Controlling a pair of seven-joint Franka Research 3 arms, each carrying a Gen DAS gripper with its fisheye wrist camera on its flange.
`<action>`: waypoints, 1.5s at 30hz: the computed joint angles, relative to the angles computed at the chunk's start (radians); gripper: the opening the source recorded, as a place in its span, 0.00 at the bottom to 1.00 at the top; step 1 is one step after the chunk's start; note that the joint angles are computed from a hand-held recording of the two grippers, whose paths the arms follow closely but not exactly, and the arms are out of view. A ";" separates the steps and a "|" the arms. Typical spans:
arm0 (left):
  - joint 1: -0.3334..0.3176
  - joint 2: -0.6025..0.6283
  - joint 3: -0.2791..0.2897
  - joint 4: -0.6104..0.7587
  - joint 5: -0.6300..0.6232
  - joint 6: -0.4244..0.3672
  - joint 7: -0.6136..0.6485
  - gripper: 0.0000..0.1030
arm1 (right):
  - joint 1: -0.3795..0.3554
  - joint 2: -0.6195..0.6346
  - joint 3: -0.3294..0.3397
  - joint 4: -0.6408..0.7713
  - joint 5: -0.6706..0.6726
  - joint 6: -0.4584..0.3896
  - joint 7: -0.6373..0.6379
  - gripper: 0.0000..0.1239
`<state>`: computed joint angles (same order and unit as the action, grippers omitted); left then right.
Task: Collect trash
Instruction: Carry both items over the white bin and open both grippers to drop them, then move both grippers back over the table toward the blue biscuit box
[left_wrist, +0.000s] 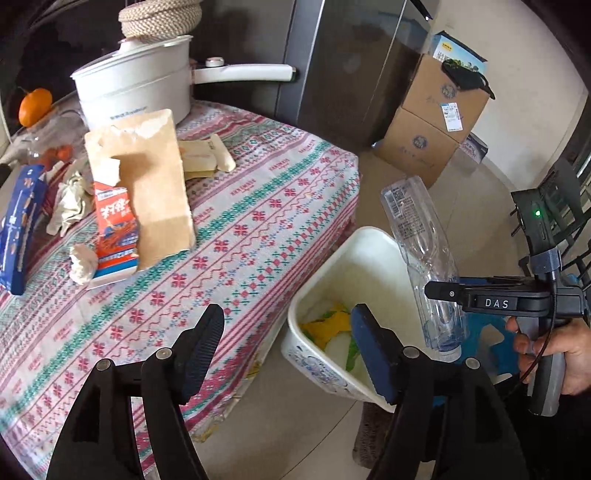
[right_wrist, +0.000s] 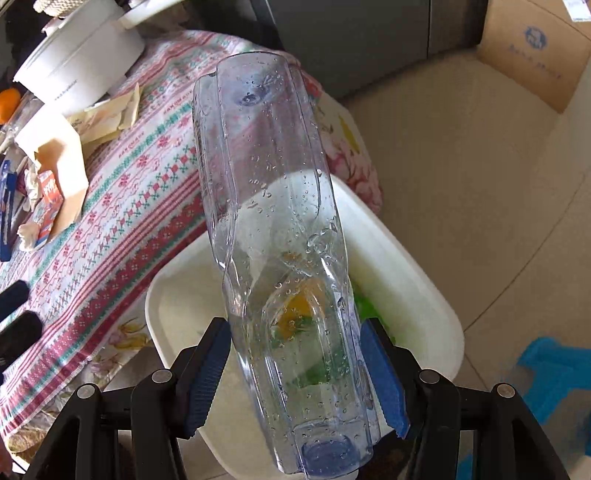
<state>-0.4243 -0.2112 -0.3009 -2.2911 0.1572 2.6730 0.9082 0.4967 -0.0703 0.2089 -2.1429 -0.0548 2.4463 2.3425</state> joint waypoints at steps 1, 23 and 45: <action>0.003 -0.014 0.003 -0.009 0.000 -0.009 -0.005 0.72 | 0.000 0.010 0.000 0.007 0.003 -0.007 0.002 0.51; 0.047 -0.283 0.059 -0.189 -0.027 -0.115 -0.011 0.73 | 0.026 0.065 -0.011 0.080 0.050 -0.023 0.023 0.62; 0.170 -0.529 0.135 -0.363 -0.010 -0.262 -0.071 0.81 | 0.169 0.274 -0.018 0.451 -0.210 -0.117 0.035 0.66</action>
